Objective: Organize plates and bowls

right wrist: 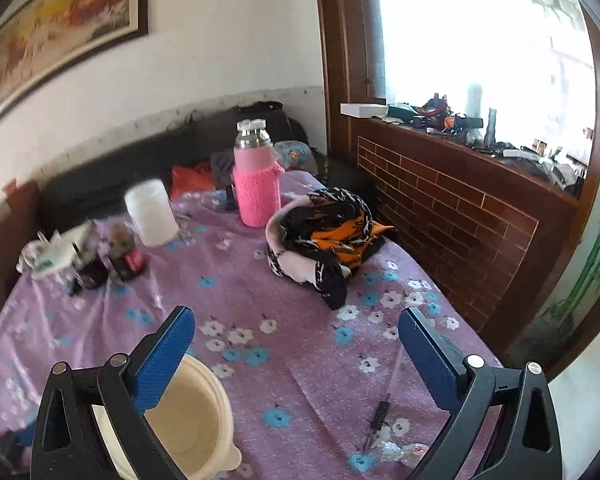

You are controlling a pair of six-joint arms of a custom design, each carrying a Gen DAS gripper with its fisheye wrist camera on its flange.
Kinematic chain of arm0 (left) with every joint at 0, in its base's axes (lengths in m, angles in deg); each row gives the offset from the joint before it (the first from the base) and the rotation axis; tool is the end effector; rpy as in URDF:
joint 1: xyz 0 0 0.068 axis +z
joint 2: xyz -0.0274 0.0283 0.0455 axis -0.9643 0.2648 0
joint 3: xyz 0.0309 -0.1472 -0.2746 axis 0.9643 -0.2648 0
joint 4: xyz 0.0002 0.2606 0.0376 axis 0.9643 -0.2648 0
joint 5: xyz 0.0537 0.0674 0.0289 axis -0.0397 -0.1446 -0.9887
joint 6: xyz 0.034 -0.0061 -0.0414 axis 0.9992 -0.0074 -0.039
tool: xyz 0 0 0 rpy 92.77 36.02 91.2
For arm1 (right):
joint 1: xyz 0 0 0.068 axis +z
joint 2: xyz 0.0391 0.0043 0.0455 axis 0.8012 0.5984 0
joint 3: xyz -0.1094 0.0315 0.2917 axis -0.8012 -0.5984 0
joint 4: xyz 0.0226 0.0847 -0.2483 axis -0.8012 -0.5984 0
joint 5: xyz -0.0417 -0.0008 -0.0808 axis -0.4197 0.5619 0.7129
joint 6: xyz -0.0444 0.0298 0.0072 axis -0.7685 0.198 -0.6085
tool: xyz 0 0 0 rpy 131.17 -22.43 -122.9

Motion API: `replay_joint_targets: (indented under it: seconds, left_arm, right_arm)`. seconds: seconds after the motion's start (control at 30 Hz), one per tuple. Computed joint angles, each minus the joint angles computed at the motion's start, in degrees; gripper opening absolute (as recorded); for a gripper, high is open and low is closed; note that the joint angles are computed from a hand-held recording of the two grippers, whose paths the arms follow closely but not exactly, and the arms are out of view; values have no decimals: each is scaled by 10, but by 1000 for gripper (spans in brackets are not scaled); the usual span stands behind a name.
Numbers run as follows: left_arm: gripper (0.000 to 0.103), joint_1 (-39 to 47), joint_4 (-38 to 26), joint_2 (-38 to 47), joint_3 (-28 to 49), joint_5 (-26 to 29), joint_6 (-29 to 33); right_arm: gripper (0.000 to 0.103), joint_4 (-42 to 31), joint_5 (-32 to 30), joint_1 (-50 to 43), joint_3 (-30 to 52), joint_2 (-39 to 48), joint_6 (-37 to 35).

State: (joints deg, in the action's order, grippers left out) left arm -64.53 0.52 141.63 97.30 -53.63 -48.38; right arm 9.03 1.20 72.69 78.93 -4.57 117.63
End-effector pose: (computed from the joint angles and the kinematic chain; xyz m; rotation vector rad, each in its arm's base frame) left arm 0.2246 0.0270 0.1781 0.2340 2.4085 -0.2730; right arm 0.2168 0.0570 0.2438 0.4690 2.1476 -0.1497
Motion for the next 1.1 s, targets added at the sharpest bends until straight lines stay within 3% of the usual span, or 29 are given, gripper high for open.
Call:
replay_joint_targets:
  seconds: [0.13,0.23,0.33,0.43,0.5,0.53,0.63,0.73,0.93,1.0,1.1]
  left_arm:
    - [75,-1,1,-1,-2,-2,-2]
    - [75,-2,3,-1,-2,-2,-2]
    - [75,-2,0,1,-1,-4,2]
    - [75,-1,0,0,-1,-1,2]
    - [75,0,4,0,-1,-1,0]
    - [75,-1,4,1,1,-3,-1]
    - [74,2,-1,11,11,4,-11]
    - [67,11,-20,7,23,28,-19]
    - [59,3,-114,-6,80,72,-45]
    - [55,-20,-145,12,121,60,-71]
    - [55,-56,-141,41,155,18,-90]
  right_arm:
    - [103,88,-91,-33,-46,2,4]
    - [101,116,-161,-76,-67,-16,32]
    - [94,148,-221,-121,-90,-22,58]
    - [72,133,-258,-142,-82,-8,65]
    - [43,107,-280,-147,-72,0,72]
    - [38,104,-306,-153,-76,-1,78]
    - [38,73,-347,-160,-85,-22,100]
    - [38,63,-379,-168,-122,-72,132]
    - [36,141,-472,-164,-178,-75,146]
    - [35,137,-466,-151,-175,-68,149]
    - [35,114,-441,-128,-167,-72,148]
